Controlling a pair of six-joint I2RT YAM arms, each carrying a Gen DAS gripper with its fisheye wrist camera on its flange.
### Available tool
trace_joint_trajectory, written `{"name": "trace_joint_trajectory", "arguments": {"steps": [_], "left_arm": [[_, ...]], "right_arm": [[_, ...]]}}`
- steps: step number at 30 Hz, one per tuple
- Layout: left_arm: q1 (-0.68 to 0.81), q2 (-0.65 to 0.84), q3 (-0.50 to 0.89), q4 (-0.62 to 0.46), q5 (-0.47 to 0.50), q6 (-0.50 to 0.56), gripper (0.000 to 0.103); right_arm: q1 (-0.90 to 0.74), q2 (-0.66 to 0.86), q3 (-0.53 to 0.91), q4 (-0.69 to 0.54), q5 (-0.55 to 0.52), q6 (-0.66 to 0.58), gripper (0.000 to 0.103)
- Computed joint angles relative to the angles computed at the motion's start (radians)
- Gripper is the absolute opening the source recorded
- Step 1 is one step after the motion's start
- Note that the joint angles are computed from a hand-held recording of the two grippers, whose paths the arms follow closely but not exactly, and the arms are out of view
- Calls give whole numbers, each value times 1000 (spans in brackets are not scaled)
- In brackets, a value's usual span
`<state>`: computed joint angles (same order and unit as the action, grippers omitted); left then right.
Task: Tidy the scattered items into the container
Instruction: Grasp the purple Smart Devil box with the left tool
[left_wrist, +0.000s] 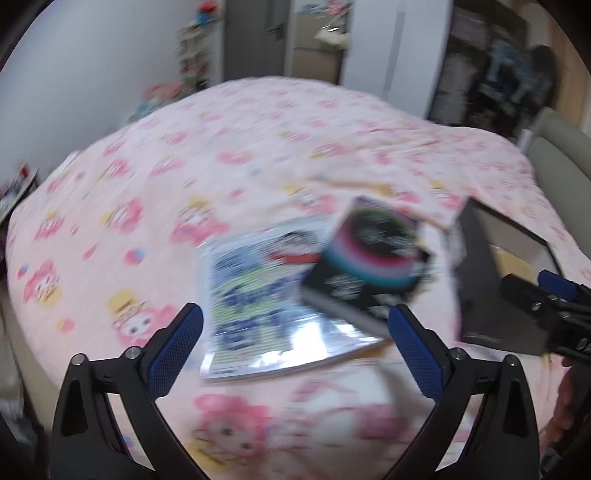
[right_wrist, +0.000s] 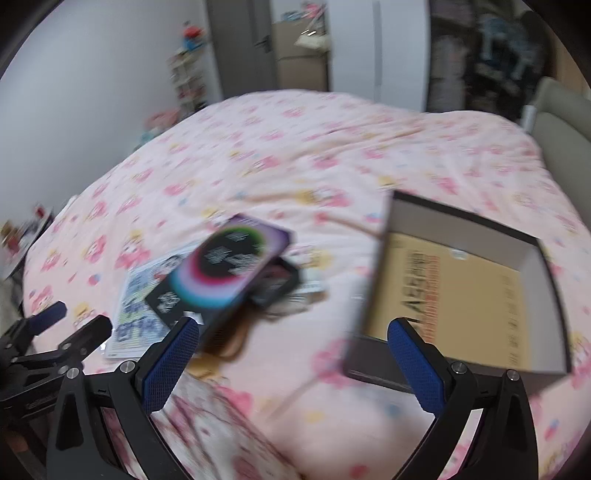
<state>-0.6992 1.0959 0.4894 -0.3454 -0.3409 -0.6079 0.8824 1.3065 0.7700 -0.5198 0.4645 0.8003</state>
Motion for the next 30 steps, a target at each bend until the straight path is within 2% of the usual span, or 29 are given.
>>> {"name": "trace_joint_trajectory", "arguments": {"steps": [3, 4, 5, 6, 7, 8, 9, 10, 11, 13, 16, 17, 20, 23, 26, 28, 30], "left_arm": [[141, 28, -62, 87, 133, 47, 89], [183, 49, -74, 121, 184, 59, 85], [208, 79, -78, 152, 222, 69, 79], [221, 101, -71, 163, 248, 76, 75], [227, 134, -61, 174, 258, 70, 69], [240, 176, -45, 197, 276, 82, 63], [254, 217, -34, 230, 295, 94, 62], [255, 249, -15, 238, 293, 92, 56], [267, 290, 1, 266, 300, 100, 52], [329, 367, 39, 320, 370, 134, 51], [425, 474, 117, 340, 565, 191, 51], [436, 496, 135, 347, 597, 191, 51], [436, 544, 182, 358, 612, 196, 51], [430, 629, 264, 290, 616, 211, 52], [435, 669, 295, 269, 613, 220, 52], [448, 673, 298, 261, 675, 243, 52], [453, 693, 302, 247, 779, 276, 52]], "right_arm": [[-18, 114, 26, 102, -70, -35, 98], [-29, 136, 27, 136, -111, -35, 87], [-40, 147, 18, 164, -149, -32, 72], [-57, 174, 20, 189, -191, -28, 65], [-71, 179, 19, 191, -220, -25, 55], [-81, 190, 17, 204, -236, -23, 46], [-93, 204, 17, 215, -249, -24, 43], [-101, 222, 22, 223, -260, -25, 39], [-110, 238, 25, 232, -276, -27, 38], [-130, 274, 33, 252, -322, -32, 38], [-157, 294, 37, 279, -388, -24, 38], [-161, 309, 44, 286, -386, -25, 38], [-162, 351, 58, 309, -382, -32, 38], [-180, 367, 55, 339, -426, -22, 38], [-185, 388, 84, 315, -418, -33, 38], [-195, 402, 94, 319, -429, -46, 38], [-215, 427, 90, 368, -501, -67, 47]]}}
